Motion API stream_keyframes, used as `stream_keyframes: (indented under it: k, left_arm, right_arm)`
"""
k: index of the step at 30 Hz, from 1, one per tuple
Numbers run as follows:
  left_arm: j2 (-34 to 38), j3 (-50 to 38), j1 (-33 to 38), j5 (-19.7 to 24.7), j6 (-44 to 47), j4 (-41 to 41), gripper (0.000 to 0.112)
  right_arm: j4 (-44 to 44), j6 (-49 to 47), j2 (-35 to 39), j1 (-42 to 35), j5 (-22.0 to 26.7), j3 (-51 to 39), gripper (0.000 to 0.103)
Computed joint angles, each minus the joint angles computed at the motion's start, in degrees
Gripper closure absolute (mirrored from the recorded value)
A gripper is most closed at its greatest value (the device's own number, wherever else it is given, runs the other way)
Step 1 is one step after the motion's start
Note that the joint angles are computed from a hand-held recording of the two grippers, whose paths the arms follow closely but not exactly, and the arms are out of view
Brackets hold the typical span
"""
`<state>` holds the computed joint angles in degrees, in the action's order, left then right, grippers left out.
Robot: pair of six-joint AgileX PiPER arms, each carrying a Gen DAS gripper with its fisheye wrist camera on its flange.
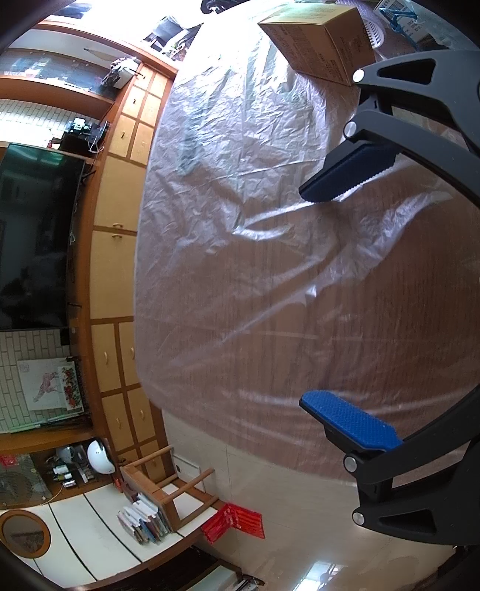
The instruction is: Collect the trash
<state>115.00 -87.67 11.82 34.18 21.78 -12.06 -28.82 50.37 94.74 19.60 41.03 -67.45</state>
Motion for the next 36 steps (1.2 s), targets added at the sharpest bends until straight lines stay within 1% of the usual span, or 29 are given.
stream_keyframes:
  k: [1, 2, 3, 4, 5, 7, 8, 10, 11, 12, 13, 14, 16, 18, 20, 21, 23, 24, 26, 29, 31, 32, 33, 34, 35, 36]
  left_arm:
    - [-0.77, 0.18, 0.19, -0.34, -0.40, 0.74, 0.011]
    - [-0.32, -1.82, 0.82, 0.74, -0.15, 0.92, 0.011]
    - [-1.31, -1.96, 1.32, 0.87, 0.18, 0.78, 0.011]
    - [-2.30, -2.09, 2.12, 1.42, 1.67, -0.62, 0.011]
    - [-3.68, -2.31, 3.24, 2.92, 3.92, -2.95, 0.011]
    - [-5.27, -3.28, 5.64, 6.27, 9.39, -8.51, 0.011]
    - [-6.82, -1.06, 5.95, 6.34, 12.25, -11.51, 0.011]
    - [-10.50, 0.20, 8.05, 11.04, 18.84, -17.76, 0.011]
    - [-11.76, 1.31, 8.41, 12.16, 20.97, -19.54, 0.011]
    - [-13.61, 2.73, 8.77, 13.69, 23.47, -21.31, 0.011]
    - [-16.16, 5.37, 9.07, 14.46, 26.74, -23.30, 0.011]
    - [-18.13, 7.51, 8.78, 14.45, 28.22, -24.13, 0.011]
    - [-22.42, 12.70, 8.47, 14.99, 32.07, -25.63, 0.011]
    - [-24.87, 16.20, 8.07, 15.43, 32.98, -25.48, 0.011]
    - [-27.15, 19.42, 8.18, 14.99, 33.52, -25.26, 0.011]
    - [-27.79, 20.94, 8.45, 15.10, 33.30, -24.98, 0.011]
    - [-28.47, 22.70, 9.30, 16.99, 33.14, -25.25, 0.011]
    - [-29.22, 23.88, 9.64, 17.25, 33.47, -25.24, 0.011]
    - [-30.02, 25.99, 9.37, 16.17, 34.47, -23.99, 0.011]
    - [-31.68, 29.36, 10.44, 16.57, 38.64, -24.28, 0.011]
    - [-32.39, 31.93, 9.93, 15.47, 40.77, -24.49, 0.011]
    - [-32.42, 32.63, 9.71, 15.84, 41.81, -24.28, 0.011]
    - [-32.49, 33.21, 9.22, 15.62, 42.37, -23.97, 0.014]
    - [-32.25, 33.26, 8.47, 15.15, 42.27, -23.18, 0.019]
    - [-31.67, 33.17, 7.38, 14.38, 41.81, -22.29, 0.023]
    - [-31.10, 32.82, 7.19, 14.44, 41.74, -22.03, 0.027]
  right_arm:
    - [-0.31, -0.02, -0.83, -0.23, 0.81, -0.35, 0.004]
    - [-1.95, 0.85, -2.36, 0.08, 2.40, -0.66, 0.004]
    - [-3.77, 2.15, -3.04, 0.35, 2.51, -0.01, 0.004]
    - [-4.97, 2.53, -3.99, 0.72, 3.57, -0.35, 0.004]
    - [-4.72, 1.28, -5.13, 0.28, 3.74, -0.58, 0.004]
    - [-0.32, -5.12, -9.20, -1.07, 1.57, 0.57, 0.004]
    - [1.42, -7.52, -10.28, -1.07, 0.83, 0.87, 0.004]
    - [7.64, -15.48, -13.03, -0.39, 0.09, 0.74, 0.004]
    - [12.83, -20.17, -14.34, -0.03, -0.07, 0.53, 0.004]
    - [15.98, -22.56, -14.77, 0.68, 0.11, 0.20, 0.004]
    - [16.84, -22.67, -14.77, 1.99, 0.35, -0.01, 0.004]
    - [17.23, -22.61, -14.84, 3.69, 1.01, -0.39, 0.004]
    - [14.09, -19.27, -14.73, 8.37, 3.49, -0.78, 0.004]
    - [10.56, -14.56, -13.17, 13.40, 6.60, -1.50, 0.004]
    - [9.41, -12.30, -13.25, 17.00, 7.74, -0.44, 0.004]
    - [8.86, -10.74, -14.22, 19.39, 7.04, 1.56, 0.004]
    - [10.80, -12.49, -15.83, 22.69, 5.44, 4.17, 0.004]
    - [10.60, -12.84, -16.43, 24.65, 5.96, 4.70, 0.004]
    - [9.10, -11.88, -17.04, 30.42, 7.24, 6.14, 0.005]
    - [12.89, -13.66, -16.28, 33.95, 5.63, 7.26, 0.013]
    - [12.90, -12.49, -14.72, 36.52, 4.48, 6.96, 0.013]
    - [12.21, -11.57, -13.77, 37.79, 3.80, 6.55, 0.013]
    - [11.87, -11.12, -13.09, 38.55, 3.29, 6.30, 0.014]
    - [11.86, -11.25, -12.21, 39.06, 2.92, 5.70, 0.015]
    - [12.31, -12.17, -11.27, 39.19, 2.42, 4.98, 0.019]
    - [12.89, -13.55, -10.15, 39.11, 2.03, 4.14, 0.020]
